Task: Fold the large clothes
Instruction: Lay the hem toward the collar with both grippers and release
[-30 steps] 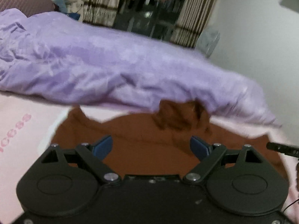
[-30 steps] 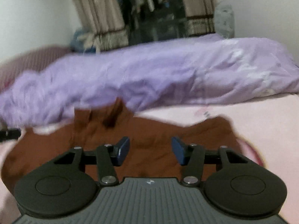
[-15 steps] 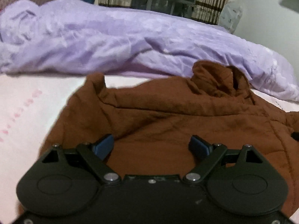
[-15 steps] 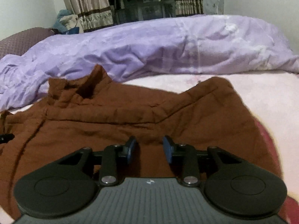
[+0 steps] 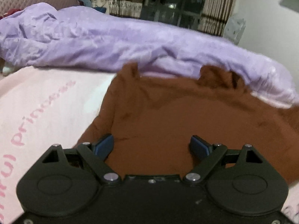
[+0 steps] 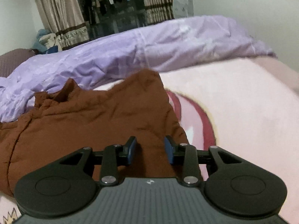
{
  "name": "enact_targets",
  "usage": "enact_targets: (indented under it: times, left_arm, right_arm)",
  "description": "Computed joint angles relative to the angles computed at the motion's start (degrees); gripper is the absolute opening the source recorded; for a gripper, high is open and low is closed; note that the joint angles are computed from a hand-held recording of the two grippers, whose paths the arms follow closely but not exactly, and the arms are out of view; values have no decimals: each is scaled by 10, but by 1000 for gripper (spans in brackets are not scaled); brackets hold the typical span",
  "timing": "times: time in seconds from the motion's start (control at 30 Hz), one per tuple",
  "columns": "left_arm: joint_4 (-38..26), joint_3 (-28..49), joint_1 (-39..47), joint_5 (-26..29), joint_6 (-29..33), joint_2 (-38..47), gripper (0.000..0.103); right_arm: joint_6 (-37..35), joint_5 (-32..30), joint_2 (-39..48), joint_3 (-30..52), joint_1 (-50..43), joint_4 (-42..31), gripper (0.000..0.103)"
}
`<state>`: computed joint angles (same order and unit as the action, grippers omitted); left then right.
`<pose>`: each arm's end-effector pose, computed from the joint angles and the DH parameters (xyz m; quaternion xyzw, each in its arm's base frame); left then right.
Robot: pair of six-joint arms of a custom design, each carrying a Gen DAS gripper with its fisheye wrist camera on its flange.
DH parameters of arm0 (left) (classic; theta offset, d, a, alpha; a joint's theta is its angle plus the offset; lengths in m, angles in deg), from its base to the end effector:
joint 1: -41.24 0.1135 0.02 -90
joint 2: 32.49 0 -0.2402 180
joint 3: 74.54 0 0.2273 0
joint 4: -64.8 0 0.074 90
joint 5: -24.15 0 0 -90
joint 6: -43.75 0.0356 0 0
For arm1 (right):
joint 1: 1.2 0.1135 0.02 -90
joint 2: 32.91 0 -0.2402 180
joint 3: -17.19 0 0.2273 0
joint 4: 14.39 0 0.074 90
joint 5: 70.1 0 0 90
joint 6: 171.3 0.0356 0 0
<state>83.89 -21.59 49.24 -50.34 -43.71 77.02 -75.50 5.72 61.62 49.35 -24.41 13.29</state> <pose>0.3097 0.0339 0.0843 0.0173 0.8904 -0.0802 0.4477 0.2181 -0.0841 0.0898 0.1647 0.8653 0.0384 0.4718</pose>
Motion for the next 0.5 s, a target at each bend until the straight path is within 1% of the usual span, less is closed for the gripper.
enact_targets:
  times: [0.13,0.17,0.23,0.3,0.37,0.43,0.47,0.5]
  left_arm:
    - [84,-15,-15,-23,3,51,93]
    - [82,-14,-16,-26,-1,50,93]
    - [53,3,-11,-17,-5,44,92]
    - [28,8,-10,-18,-11,26,91]
    - [21,-17,-21,-21,-21,-18,91]
    - [37,-59,-33,-3,-25,-63,92]
    - [41,-76,-47,-5,-26,-83,92]
    - [47,-94,-70,-17,-30,-105,92]
  right_arm:
    - [13,2,56,2,4,55,39]
    - [21,3,61,2,6,63,39]
    - [22,4,56,3,5,54,39]
    - [30,27,23,-3,19,30,39]
    - [39,74,-28,-26,54,19,40]
    - [43,82,-96,-63,95,18,40]
    - [48,90,-130,-80,127,13,40]
    - [56,111,-153,-90,167,12,40]
